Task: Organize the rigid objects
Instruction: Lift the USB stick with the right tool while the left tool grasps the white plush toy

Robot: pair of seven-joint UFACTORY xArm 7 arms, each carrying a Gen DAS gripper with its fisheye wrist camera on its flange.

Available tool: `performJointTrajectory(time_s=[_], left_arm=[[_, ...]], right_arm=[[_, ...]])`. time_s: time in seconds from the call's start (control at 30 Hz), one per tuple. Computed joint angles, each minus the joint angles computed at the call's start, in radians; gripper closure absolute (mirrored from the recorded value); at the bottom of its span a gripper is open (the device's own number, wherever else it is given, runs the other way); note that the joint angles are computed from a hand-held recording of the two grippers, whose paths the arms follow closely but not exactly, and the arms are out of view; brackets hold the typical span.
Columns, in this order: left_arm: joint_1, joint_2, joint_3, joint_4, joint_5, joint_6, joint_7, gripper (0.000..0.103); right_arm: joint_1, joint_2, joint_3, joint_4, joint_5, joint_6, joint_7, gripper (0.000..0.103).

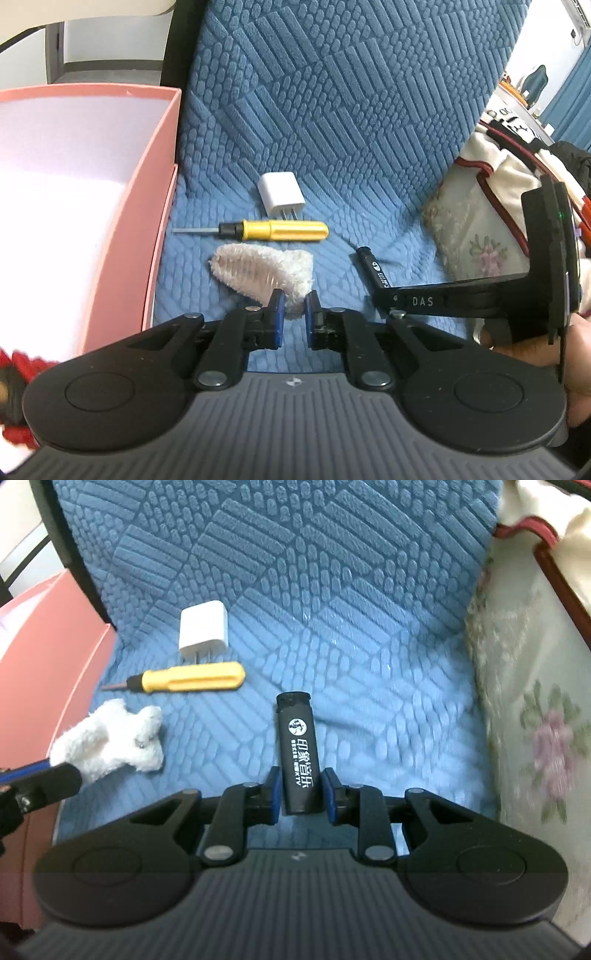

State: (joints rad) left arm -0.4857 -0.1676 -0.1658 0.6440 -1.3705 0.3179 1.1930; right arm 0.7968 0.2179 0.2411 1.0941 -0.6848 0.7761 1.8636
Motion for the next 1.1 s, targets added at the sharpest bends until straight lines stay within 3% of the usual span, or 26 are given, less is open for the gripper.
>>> performJointTrajectory(time_s=[0.4,0.87,1.1], left_arm=[[-0.035,-0.167,0.025,-0.18,0.093,0.018,-0.094,0.09],[-0.106,-0.404,0.124,-0.385,0.371,0.076,-0.307,0.09],[-0.134,-0.416,0.178,-0.418,0.492,0.075,-0.436,0.089]], right_arm=[[0.112,0.058,0.024,0.111,-0.014,0.105,0.142,0.076],[0.266,0.119,0.042,0.245,-0.002,0.275,0.258,0.077],[0.299,0.119,0.038,0.25,-0.007,0.279,0.351,0.076]])
